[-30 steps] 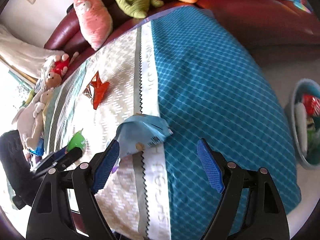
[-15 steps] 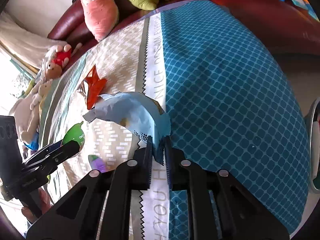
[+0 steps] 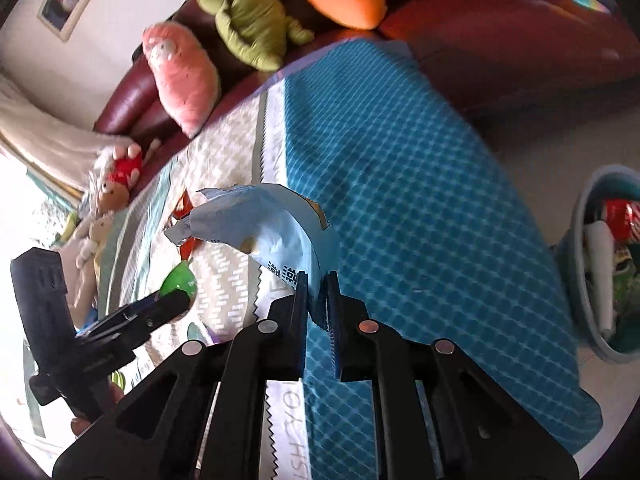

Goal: Collect trash
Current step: 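Carry the lid and light blue packet over the teal bucket with both tools, then open the right tool to drop the blue packet while the left tool drops the lid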

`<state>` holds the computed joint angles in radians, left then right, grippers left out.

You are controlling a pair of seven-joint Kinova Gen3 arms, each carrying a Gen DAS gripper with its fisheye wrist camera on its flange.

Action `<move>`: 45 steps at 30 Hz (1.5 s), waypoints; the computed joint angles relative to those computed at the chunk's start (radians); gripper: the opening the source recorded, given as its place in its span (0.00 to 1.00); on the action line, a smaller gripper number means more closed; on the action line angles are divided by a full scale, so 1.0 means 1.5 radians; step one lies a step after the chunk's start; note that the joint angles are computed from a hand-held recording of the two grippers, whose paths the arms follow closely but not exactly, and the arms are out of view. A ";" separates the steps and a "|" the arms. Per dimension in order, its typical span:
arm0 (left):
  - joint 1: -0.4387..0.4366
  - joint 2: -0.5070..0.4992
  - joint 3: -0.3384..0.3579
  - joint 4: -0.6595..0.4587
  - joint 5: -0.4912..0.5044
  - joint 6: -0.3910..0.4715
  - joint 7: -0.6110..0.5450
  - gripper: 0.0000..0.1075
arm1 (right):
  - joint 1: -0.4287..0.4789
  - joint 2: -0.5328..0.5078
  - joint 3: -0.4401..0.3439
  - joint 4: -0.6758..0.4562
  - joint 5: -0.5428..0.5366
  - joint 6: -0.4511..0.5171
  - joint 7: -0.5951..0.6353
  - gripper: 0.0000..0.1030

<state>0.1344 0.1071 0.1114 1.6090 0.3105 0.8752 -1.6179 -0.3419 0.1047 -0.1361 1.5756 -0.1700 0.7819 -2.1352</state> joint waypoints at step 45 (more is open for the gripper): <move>0.408 0.414 0.030 -0.598 -0.196 0.258 0.162 0.50 | 0.273 -0.267 0.232 0.302 -0.088 0.012 0.121 0.54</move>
